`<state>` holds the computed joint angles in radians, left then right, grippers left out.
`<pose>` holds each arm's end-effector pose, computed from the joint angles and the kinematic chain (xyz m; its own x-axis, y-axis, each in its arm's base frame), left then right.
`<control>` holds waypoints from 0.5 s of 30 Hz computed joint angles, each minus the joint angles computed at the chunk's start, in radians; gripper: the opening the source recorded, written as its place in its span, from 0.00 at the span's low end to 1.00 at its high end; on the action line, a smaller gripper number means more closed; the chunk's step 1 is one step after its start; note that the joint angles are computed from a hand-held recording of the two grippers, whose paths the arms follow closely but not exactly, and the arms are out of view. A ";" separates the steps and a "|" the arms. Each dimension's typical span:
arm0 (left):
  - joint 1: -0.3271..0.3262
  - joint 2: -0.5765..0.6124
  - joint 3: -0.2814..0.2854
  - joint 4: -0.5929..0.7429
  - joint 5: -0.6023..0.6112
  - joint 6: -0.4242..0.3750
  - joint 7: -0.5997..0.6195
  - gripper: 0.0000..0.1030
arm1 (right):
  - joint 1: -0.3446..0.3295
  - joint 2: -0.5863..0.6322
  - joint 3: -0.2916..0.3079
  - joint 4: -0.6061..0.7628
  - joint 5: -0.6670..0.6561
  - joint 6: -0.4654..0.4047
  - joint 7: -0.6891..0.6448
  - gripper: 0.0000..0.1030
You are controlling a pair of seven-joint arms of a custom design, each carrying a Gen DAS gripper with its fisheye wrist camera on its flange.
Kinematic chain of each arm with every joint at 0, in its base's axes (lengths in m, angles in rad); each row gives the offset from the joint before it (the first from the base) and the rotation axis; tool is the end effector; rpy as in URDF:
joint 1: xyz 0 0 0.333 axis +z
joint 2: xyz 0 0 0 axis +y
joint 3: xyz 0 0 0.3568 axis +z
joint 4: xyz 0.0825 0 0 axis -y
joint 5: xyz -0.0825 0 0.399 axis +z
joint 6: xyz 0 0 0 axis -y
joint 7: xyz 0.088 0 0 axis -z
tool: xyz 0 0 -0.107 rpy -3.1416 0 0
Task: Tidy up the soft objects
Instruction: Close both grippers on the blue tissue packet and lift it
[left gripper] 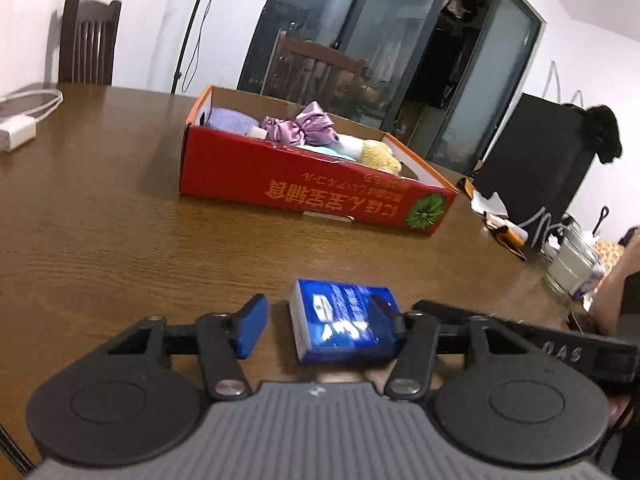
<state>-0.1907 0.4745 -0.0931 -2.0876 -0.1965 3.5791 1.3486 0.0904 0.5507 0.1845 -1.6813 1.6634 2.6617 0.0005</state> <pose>0.6414 -0.1542 0.3414 0.0171 -0.9442 0.3288 -0.5583 -0.2818 -0.7803 0.7127 0.1511 0.3314 0.5144 -0.7423 -0.4294 -0.6284 0.0145 -0.7778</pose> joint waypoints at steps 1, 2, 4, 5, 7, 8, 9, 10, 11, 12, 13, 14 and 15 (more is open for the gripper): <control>0.030 0.011 -0.023 0.013 0.024 -0.010 -0.020 0.42 | 0.004 0.019 -0.001 0.021 -0.022 -0.007 0.035 0.38; 0.074 0.024 -0.059 0.024 0.064 -0.020 -0.051 0.35 | 0.009 0.038 0.000 0.041 -0.045 -0.007 0.070 0.33; 0.159 0.047 -0.129 0.038 0.154 -0.026 -0.108 0.33 | 0.009 0.066 0.009 0.070 -0.091 -0.008 0.122 0.29; 0.167 0.054 -0.134 0.041 0.174 -0.020 -0.122 0.33 | 0.000 0.070 0.021 0.077 -0.094 -0.014 0.120 0.25; 0.163 0.062 -0.126 0.050 0.197 -0.021 -0.135 0.33 | -0.001 0.084 0.030 0.096 -0.132 -0.010 0.127 0.25; 0.174 0.068 -0.134 0.053 0.213 -0.017 -0.150 0.33 | -0.005 0.092 0.035 0.106 -0.151 -0.014 0.146 0.25; 0.192 0.072 -0.148 0.056 0.232 -0.020 -0.170 0.33 | -0.010 0.098 0.041 0.115 -0.170 -0.018 0.166 0.25; 0.212 0.074 -0.164 0.056 0.254 -0.021 -0.189 0.33 | -0.014 0.103 0.047 0.120 -0.184 -0.017 0.179 0.25; 0.235 0.079 -0.182 0.057 0.280 -0.021 -0.211 0.33 | -0.020 0.105 0.054 0.122 -0.196 -0.019 0.191 0.26; 0.246 0.081 -0.189 0.058 0.298 -0.022 -0.226 0.33 | -0.027 0.107 0.060 0.123 -0.207 -0.022 0.200 0.26; 0.243 0.081 -0.184 0.057 0.304 -0.020 -0.234 0.33 | -0.033 0.110 0.065 0.125 -0.216 -0.025 0.211 0.27; 0.230 0.080 -0.171 0.058 0.303 -0.019 -0.235 0.33 | -0.039 0.113 0.070 0.127 -0.223 -0.029 0.219 0.26; 0.220 0.077 -0.160 0.057 0.303 -0.017 -0.235 0.33 | -0.044 0.115 0.076 0.129 -0.229 -0.030 0.221 0.26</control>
<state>0.0289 0.5519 -0.2533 -2.0307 0.1061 3.5623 1.1135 0.0464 0.6657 0.2603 -1.5528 1.4349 2.6315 0.2215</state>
